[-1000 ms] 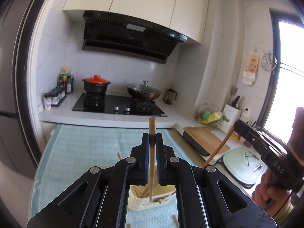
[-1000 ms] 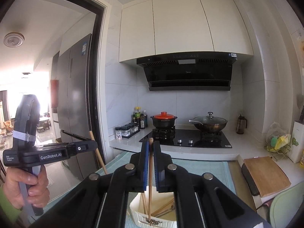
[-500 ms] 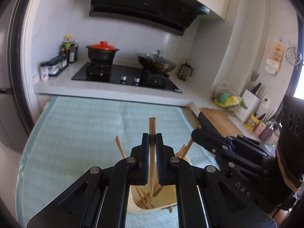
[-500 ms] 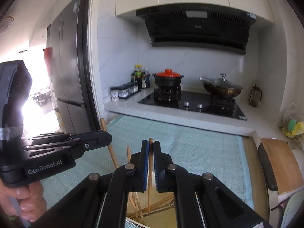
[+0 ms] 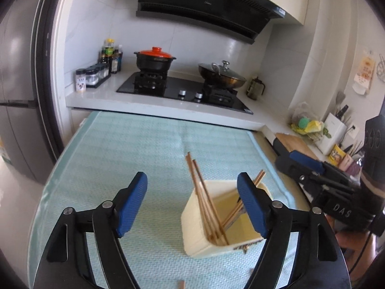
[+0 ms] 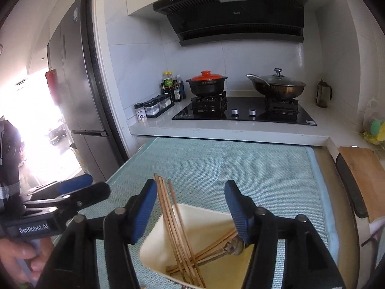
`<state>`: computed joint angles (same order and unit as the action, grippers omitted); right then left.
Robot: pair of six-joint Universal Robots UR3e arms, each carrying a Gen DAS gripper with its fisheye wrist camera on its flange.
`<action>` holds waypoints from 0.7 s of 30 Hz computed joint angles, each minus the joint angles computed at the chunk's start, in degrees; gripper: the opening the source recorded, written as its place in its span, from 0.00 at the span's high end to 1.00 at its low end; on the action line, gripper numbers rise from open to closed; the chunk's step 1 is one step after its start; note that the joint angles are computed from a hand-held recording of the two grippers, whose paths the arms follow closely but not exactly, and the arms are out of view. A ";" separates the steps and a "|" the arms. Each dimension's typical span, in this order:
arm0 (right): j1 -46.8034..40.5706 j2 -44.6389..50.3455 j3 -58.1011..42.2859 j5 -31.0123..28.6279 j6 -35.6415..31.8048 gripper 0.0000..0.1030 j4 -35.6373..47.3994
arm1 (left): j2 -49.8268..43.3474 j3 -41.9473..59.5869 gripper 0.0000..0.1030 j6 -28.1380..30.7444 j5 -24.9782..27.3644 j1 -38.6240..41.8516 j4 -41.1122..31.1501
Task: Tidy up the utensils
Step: 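Open the right tool dropping its chopstick into the box while the left tool drops its own, then move both open tools back down toward the last two chopsticks on the towel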
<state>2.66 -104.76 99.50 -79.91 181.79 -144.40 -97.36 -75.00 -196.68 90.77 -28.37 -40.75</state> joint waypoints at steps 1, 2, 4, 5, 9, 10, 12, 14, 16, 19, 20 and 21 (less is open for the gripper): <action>0.31 -2.45 1.69 -0.69 -0.79 0.42 0.45 | 3.01 -3.86 0.11 1.03 1.02 -0.37 0.64; 0.83 -5.63 4.12 -1.88 -1.77 0.40 1.07 | 5.90 -7.77 0.03 1.99 2.71 -1.08 1.18; 2.51 -11.18 8.36 -5.06 -3.53 0.37 2.82 | 11.13 -15.52 0.02 3.69 6.37 -2.84 2.08; 2.89 -14.61 11.04 -6.05 -4.42 0.37 4.11 | 13.26 -18.77 0.01 4.23 8.03 -3.86 1.63; 5.79 -28.09 21.09 -12.36 -4.78 0.37 12.03 | 23.30 -33.99 0.01 3.22 12.83 -8.34 1.26; 7.73 -31.25 23.72 -15.25 -3.74 0.37 13.87 | 24.94 -36.83 0.01 0.79 16.07 -10.72 0.84; 16.44 -35.07 29.13 -25.83 1.96 0.35 15.72 | 26.86 -42.08 0.01 -5.11 24.85 -17.14 1.27; 25.07 -38.53 33.90 -33.95 10.58 0.27 18.91 | 27.35 -44.75 0.01 -12.50 32.46 -23.41 -1.15; 33.94 -40.52 37.41 -39.95 22.81 0.25 22.67 | 26.62 -45.17 0.01 -19.79 36.78 -27.57 -5.52; 49.17 -38.15 40.22 -48.28 44.93 0.25 28.49 | 26.39 -47.60 0.01 -23.87 36.48 -29.68 -5.60; 53.83 -35.93 39.98 -50.78 53.11 0.25 31.81 | 26.76 -48.94 0.01 -23.40 35.43 -29.37 -4.42; 57.58 -33.73 39.29 -52.43 60.79 0.25 35.70 | 27.18 -50.13 0.01 -22.53 34.41 -28.90 -3.59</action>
